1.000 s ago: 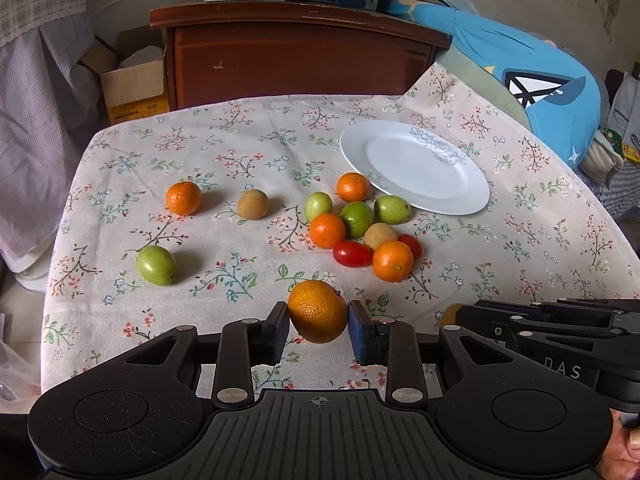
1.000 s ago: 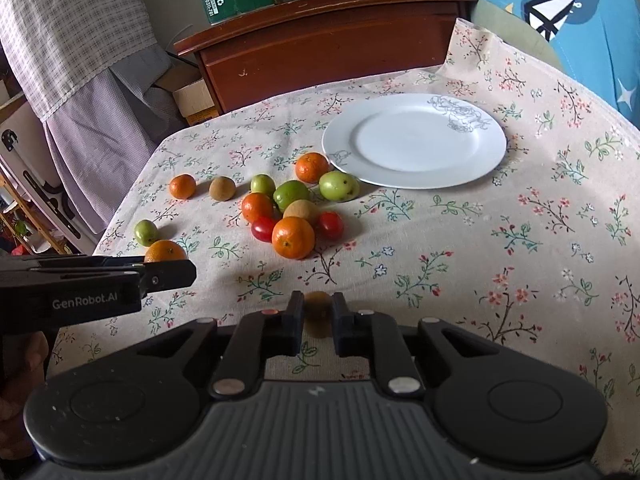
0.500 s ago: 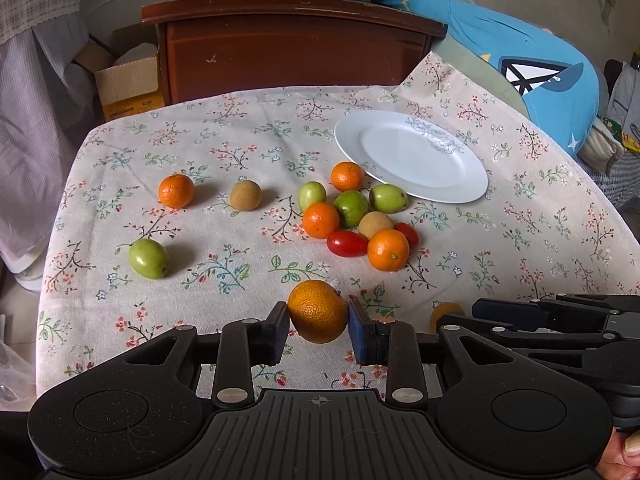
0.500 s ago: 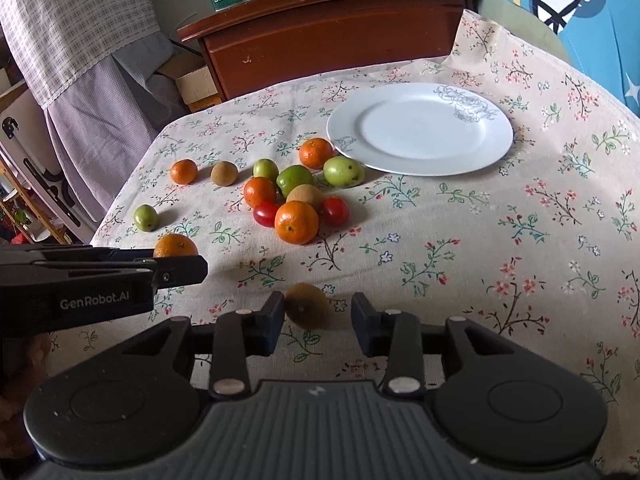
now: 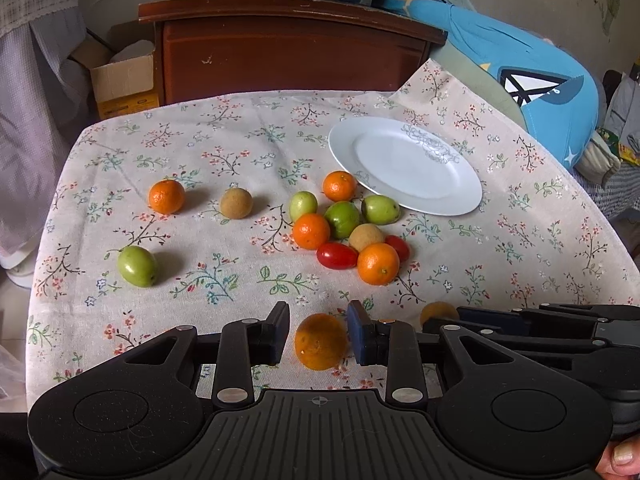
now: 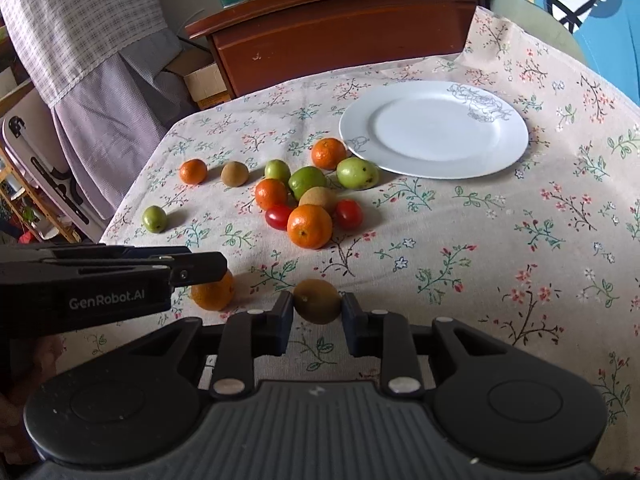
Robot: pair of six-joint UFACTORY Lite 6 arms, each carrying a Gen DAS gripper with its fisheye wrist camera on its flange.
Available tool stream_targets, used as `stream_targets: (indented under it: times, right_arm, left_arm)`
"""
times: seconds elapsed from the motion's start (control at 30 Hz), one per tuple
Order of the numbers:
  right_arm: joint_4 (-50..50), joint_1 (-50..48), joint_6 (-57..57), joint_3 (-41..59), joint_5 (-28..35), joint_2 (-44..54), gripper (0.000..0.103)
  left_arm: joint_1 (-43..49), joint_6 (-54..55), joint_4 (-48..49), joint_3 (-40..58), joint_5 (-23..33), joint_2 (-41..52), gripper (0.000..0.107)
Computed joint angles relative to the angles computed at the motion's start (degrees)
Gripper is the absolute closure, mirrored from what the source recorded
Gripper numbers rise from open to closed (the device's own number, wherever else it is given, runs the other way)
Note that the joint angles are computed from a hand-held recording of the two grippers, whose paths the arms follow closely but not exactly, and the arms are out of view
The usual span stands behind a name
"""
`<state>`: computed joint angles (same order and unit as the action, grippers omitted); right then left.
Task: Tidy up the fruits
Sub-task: 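Carry the brown fruit in right gripper while left gripper carries the orange to the plate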
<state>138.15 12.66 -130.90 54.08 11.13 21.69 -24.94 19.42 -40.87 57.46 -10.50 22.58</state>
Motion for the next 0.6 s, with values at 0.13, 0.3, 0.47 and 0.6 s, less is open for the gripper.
stream_targets:
  times: [0.13,0.3,0.47,0.6]
  right_arm:
    - [-1.31,-1.16,1.62,1.54,-0.9,0.32,0.077]
    - [-2.62,-1.38,3.97,1.82,-1.69,0.9,0.077]
    - [-2.33,-1.05,3.97,1.68,-1.51,0.93,0.077]
    - [-3.75,-1.1,6.02,1.88,-1.62,1.14,0.077]
  left_arm:
    - [-0.1,9.64,-9.22,0.44,-0.09,0.31,0.078]
    - [1.27,1.06,0.72,-4.47,1.77,-4.12,0.075]
    - [1.28,1.46,-0.31,-7.29,2.33,-5.84,0.053]
    - [0.66,-2.5,3.74,-7.21,0.52,-5.34,0.052]
